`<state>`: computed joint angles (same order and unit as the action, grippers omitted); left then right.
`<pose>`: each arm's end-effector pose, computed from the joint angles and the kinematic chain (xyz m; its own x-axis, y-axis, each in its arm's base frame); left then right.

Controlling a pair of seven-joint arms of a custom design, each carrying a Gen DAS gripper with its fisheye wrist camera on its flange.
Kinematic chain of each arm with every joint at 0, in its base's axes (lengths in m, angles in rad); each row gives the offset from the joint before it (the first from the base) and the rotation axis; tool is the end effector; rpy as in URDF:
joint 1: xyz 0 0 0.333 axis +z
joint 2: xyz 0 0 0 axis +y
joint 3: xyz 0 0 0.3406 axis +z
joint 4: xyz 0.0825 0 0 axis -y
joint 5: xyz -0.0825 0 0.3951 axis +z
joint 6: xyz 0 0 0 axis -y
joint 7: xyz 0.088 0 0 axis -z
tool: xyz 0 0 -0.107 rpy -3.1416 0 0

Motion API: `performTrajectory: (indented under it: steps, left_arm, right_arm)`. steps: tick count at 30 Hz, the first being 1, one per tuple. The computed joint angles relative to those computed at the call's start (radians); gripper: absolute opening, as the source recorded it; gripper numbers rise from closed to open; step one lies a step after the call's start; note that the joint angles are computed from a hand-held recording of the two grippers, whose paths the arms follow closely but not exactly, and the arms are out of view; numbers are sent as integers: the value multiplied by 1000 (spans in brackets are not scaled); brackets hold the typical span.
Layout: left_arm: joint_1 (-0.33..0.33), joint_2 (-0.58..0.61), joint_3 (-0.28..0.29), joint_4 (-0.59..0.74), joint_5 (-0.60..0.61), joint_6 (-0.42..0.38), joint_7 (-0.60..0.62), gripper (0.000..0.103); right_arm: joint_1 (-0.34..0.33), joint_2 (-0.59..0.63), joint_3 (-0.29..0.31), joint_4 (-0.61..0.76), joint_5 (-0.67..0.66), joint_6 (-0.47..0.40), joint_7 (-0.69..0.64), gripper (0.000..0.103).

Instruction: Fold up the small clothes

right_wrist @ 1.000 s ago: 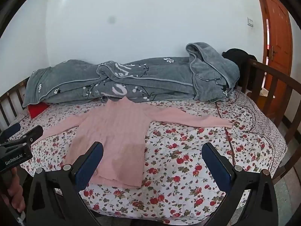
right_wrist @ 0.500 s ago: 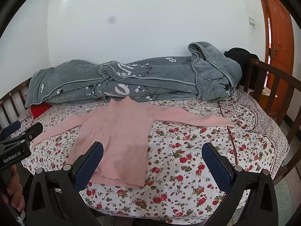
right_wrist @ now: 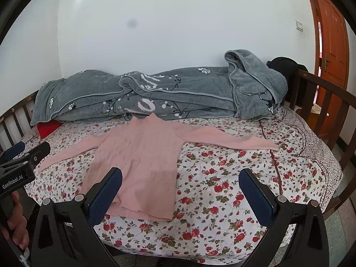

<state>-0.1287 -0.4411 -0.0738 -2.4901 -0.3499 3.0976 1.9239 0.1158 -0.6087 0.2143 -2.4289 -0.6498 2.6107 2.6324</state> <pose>0.4479 -0.0677 0.5864 -0.2087 -0.9776 -0.0270 -0.4819 0.1268 -0.8670 0.3846 0.1660 0.6168 -0.2363 -0.9687 -0.0766 -0.5401 0.1965 -0.8183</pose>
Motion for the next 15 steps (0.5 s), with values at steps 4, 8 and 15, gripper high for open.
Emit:
performTrajectory:
  steps: [4,8,15]
  left_arm:
    - [3,0,-3,0,2,2,-2,103]
    - [-1,1,4,2,0,-1,0,103]
    - [-2,4,7,7,-2,-3,3,103]
  right_arm:
    - [-1,-1,1,-2,0,1,1,102]
    - [0,5,6,4,1,0,4,102]
    - [0,4,8,4,-6,-1,10,102]
